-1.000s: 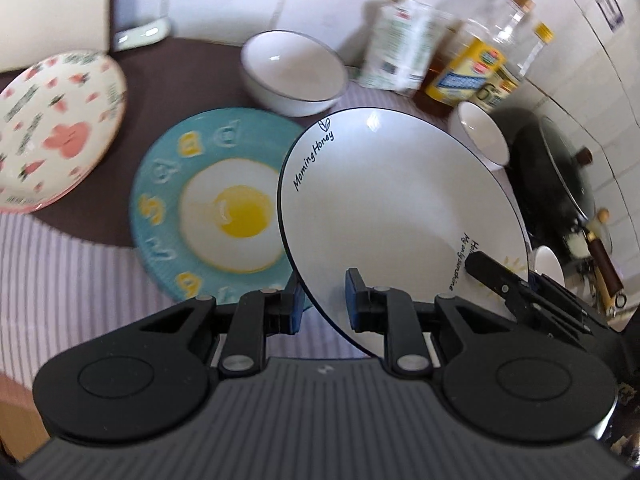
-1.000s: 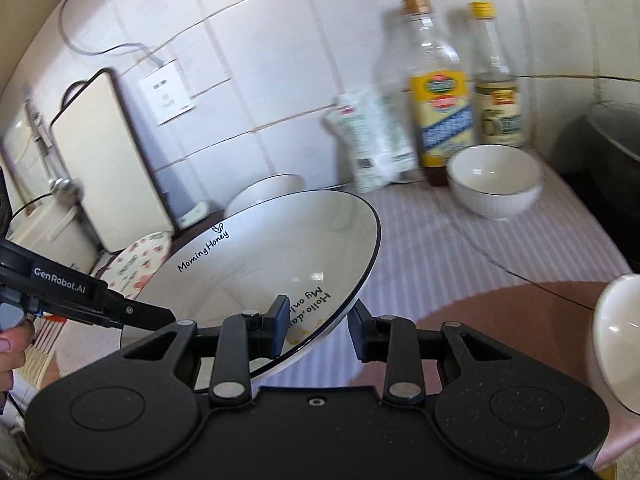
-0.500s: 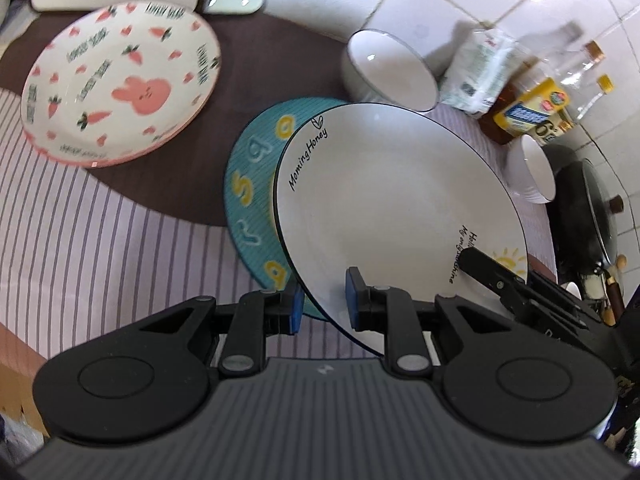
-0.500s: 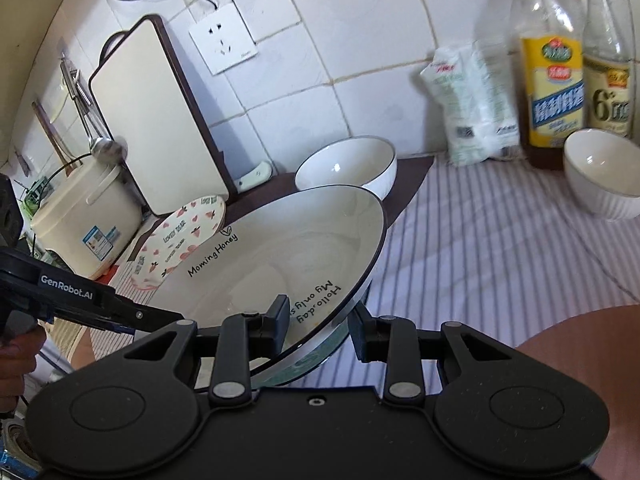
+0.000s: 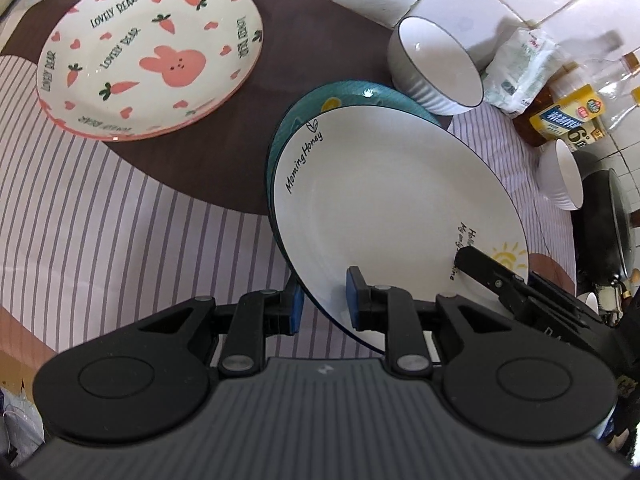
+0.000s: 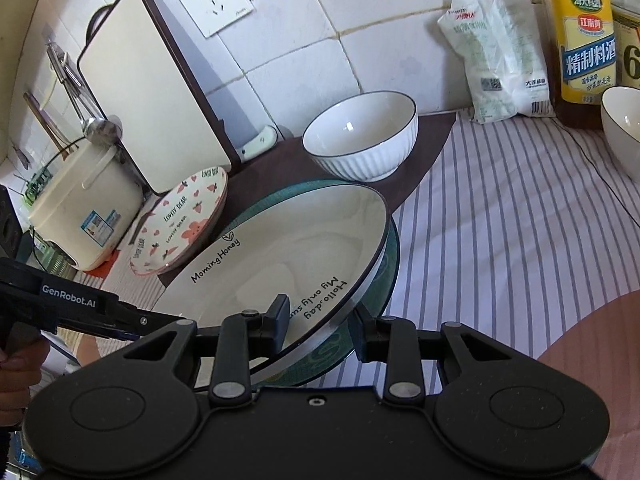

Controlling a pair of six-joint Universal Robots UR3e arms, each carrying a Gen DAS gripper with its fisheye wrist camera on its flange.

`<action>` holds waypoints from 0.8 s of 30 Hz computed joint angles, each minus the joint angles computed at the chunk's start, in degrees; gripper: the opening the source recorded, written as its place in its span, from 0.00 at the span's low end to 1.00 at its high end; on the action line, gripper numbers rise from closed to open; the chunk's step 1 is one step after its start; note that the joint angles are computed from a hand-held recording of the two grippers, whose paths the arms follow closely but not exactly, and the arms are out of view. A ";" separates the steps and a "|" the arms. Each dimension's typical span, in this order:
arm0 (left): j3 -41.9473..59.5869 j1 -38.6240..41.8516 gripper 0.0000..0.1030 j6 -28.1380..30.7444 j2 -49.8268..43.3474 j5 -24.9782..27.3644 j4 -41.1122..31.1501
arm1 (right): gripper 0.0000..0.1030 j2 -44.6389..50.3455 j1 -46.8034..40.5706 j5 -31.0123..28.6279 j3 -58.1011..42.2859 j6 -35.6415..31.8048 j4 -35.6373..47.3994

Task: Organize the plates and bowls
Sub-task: 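Lower the white plate onto the egg plate and open the left gripper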

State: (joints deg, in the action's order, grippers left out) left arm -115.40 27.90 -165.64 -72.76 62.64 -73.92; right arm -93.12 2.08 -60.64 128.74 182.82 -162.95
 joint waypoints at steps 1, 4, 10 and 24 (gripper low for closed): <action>0.02 -0.02 0.20 -0.39 -0.32 0.04 -0.08 | 0.36 0.20 0.40 -0.62 -0.58 0.03 0.69; -0.11 -0.06 0.20 -1.37 -0.52 0.09 0.07 | 0.36 0.49 1.24 -2.02 -1.57 -0.39 1.50; -0.74 -1.38 0.21 -4.61 -0.48 2.29 2.33 | 0.38 2.08 6.03 -8.17 -4.90 0.77 2.52; -0.72 -4.95 0.20 -11.21 -3.71 5.62 8.57 | 0.42 6.45 14.12 -22.20 -12.25 0.88 5.77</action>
